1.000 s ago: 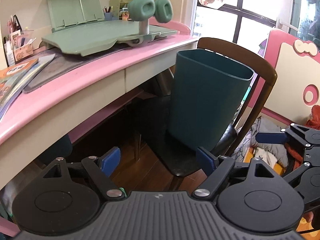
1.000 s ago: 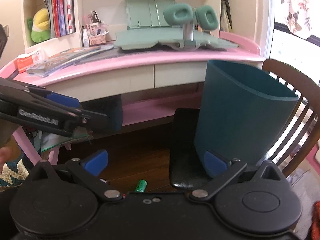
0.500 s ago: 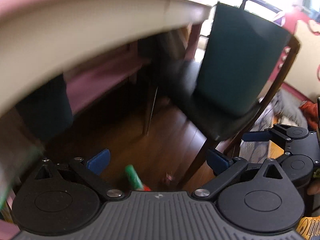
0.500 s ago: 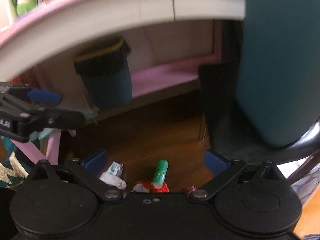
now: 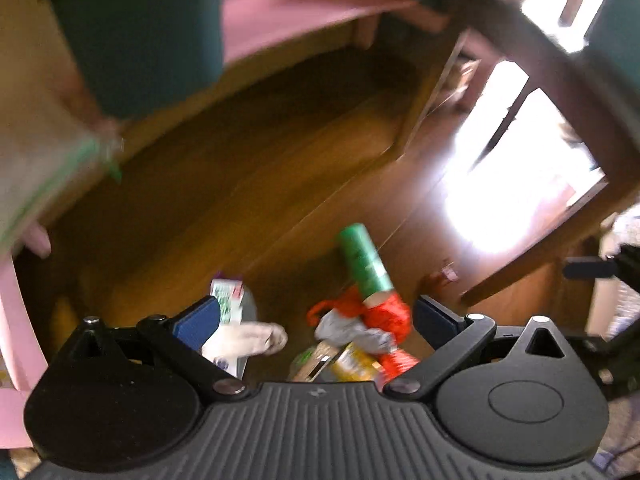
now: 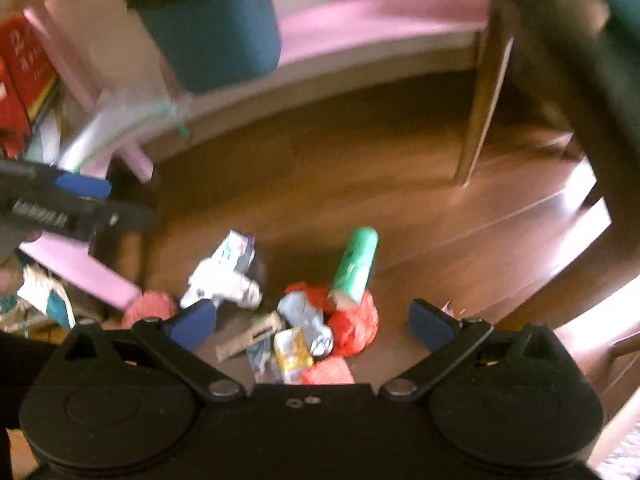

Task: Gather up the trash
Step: 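Move both open tools back down toward the trash pile, then grasp white cloth wrapper with left while right grasps orange foam fruit net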

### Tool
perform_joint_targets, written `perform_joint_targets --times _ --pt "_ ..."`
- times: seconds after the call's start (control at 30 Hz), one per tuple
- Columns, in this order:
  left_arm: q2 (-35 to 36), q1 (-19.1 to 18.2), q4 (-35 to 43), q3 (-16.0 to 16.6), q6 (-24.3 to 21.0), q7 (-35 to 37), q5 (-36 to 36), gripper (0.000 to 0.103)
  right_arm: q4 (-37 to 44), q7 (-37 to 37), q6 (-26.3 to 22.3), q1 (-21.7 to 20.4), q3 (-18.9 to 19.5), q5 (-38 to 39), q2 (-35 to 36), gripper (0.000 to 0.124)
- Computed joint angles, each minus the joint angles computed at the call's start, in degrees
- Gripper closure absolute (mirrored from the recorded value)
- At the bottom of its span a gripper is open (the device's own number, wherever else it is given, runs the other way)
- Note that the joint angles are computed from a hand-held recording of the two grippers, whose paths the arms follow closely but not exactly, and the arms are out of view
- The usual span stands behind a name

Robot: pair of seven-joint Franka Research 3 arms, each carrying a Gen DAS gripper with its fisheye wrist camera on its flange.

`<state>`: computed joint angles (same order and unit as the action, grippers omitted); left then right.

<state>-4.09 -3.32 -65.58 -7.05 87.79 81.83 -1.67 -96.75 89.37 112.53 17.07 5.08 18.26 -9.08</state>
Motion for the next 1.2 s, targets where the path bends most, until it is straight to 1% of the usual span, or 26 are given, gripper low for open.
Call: perform_joint_targets --times 0.07,0.13,0.27,0.37,0.47,0.57,0.7,0.77,0.93,1.0,1.03,1.07,1.1,1.13,1.17,1.2 --pt "-0.8 0.8 -4.4 0.9 0.7 -0.5 -0.4 0.0 -1.9 -3.1 -0.3 0.4 0.0 0.1 0.6 0.025" --pt "-0.9 1.6 -7.9 1.6 1.2 -0.7 -0.6 0.0 -2.9 -6.5 -1.6 0.8 0.1 0.2 1.5 0.027" --pt "-0.1 2.9 -12.8 2.1 1.2 0.0 1.1 0.0 -5.4 -12.1 -4.3 1.3 0.1 0.6 3.2 0.035" --pt "0.9 3.8 -15.8 2.4 0.5 -0.5 1.7 0.0 -6.3 -14.6 -6.4 1.5 0.3 1.0 4.9 0.041" --pt "1.1 4.1 -19.2 2.1 2.0 -0.2 2.6 0.0 -7.6 -16.0 -7.4 1.6 0.3 1.6 5.7 0.045" --pt "1.6 3.6 -22.1 1.5 3.5 3.2 3.4 0.0 -8.9 -17.1 -7.9 1.5 0.2 2.7 6.4 0.047" --pt "2.8 2.7 -23.3 0.7 4.3 7.6 4.7 0.0 -10.5 -18.3 -7.3 1.7 0.3 3.2 7.3 0.049" --pt "3.7 2.6 -23.2 0.7 4.2 7.6 4.6 0.0 -11.3 -18.8 -6.7 1.7 0.3 3.7 7.6 0.052" --pt "6.2 3.3 -23.1 1.0 4.3 4.1 3.3 0.001 -12.3 -18.9 -5.6 1.6 0.3 4.7 8.7 0.061" --pt "7.3 4.0 -22.5 1.4 3.8 1.7 1.7 0.001 -12.7 -19.0 -5.6 1.7 0.3 4.8 8.9 0.069" --pt "7.6 4.3 -22.5 1.5 3.9 0.7 1.0 0.004 -12.8 -18.9 -5.6 1.7 0.4 5.0 9.0 0.071" --pt "8.0 4.6 -22.2 1.6 3.8 -0.5 0.3 0.013 -12.9 -18.9 -5.6 1.7 0.4 5.2 9.0 0.075" --pt "8.7 4.9 -21.6 1.7 3.1 -1.7 -0.5 0.019 -13.1 -18.7 -5.6 1.7 0.3 5.5 8.9 0.079" --pt "9.3 5.2 -21.0 1.7 2.4 -2.6 -0.8 0.034 -13.3 -18.4 -5.4 1.7 0.4 5.6 8.9 0.081" --pt "9.8 5.4 -20.6 1.7 1.6 -3.4 -1.0 0.048 -13.6 -18.1 -5.2 1.7 0.4 5.9 8.7 0.087" --pt "10.1 5.7 -20.3 1.7 1.2 -4.1 -1.3 0.052 -13.9 -17.7 -5.0 1.8 0.4 5.9 8.6 0.093"
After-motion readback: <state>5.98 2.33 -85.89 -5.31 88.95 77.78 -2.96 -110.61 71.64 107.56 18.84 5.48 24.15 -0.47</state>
